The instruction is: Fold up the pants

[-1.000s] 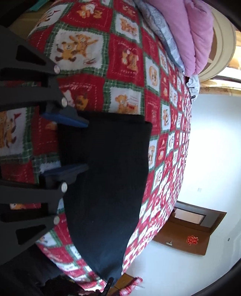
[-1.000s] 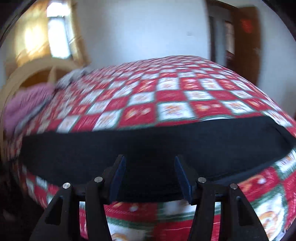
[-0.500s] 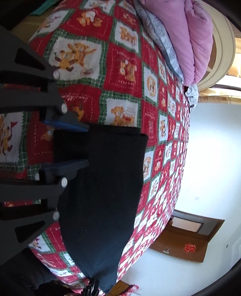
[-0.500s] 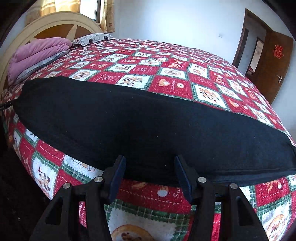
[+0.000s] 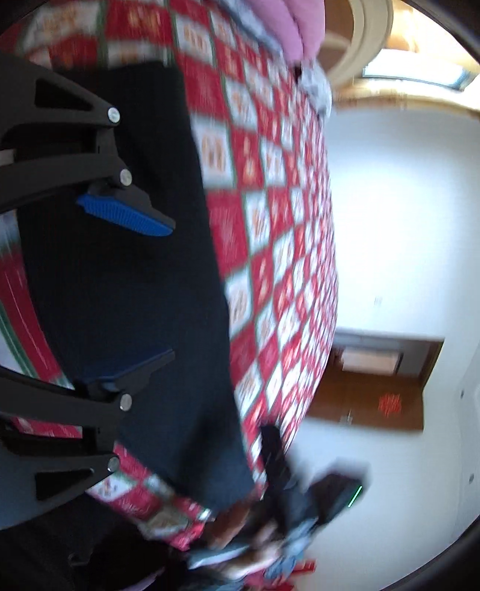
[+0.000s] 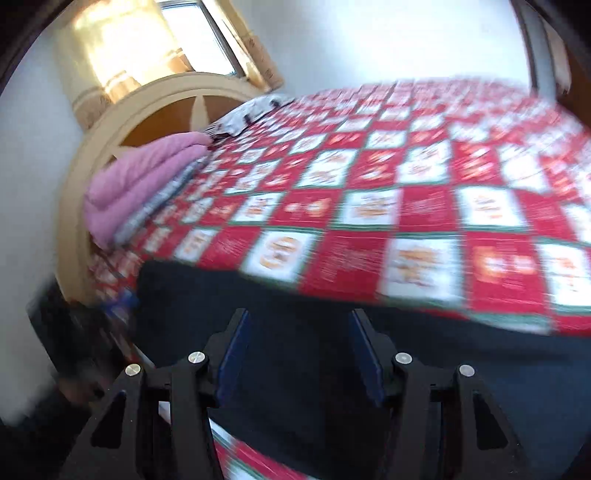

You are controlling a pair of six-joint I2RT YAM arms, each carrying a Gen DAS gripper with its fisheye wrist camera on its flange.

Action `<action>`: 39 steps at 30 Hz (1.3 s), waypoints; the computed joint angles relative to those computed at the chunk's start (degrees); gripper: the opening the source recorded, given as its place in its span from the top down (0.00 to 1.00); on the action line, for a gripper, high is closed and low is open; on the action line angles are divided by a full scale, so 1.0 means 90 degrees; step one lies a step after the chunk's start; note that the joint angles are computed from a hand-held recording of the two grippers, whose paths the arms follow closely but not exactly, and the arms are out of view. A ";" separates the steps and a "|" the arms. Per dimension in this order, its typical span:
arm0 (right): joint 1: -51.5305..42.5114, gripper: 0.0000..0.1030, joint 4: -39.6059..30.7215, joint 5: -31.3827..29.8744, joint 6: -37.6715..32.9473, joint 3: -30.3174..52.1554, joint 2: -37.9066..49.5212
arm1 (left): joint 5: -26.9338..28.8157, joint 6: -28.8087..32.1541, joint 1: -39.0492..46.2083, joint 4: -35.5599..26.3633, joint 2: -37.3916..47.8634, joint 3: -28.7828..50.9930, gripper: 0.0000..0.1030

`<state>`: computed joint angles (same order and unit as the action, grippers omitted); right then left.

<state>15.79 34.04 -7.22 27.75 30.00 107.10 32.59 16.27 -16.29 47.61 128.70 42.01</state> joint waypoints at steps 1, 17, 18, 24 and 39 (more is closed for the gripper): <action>-0.0121 0.45 -0.0149 -0.0384 0.0107 0.0539 0.0425 | 0.0091 0.0051 -0.0117 -0.0103 0.0095 0.0070 0.37; -0.0192 0.44 -0.1988 -0.3857 0.0332 0.3721 0.3038 | 0.1805 0.0366 0.0231 -0.1489 0.0947 0.1014 0.36; -0.0191 0.44 -0.2027 -0.3944 0.0356 0.3743 0.3077 | 0.1779 0.0389 0.0208 -0.1444 0.0966 0.1018 0.36; -0.0426 0.44 -0.2004 -0.4452 0.0801 0.4233 0.3551 | 0.1573 0.0551 0.0131 -0.1083 0.1010 0.0880 0.36; -0.0322 0.88 -0.0612 -0.4521 0.2801 0.5018 0.4306 | 0.1676 0.0588 0.0158 -0.0904 0.1121 0.0879 0.36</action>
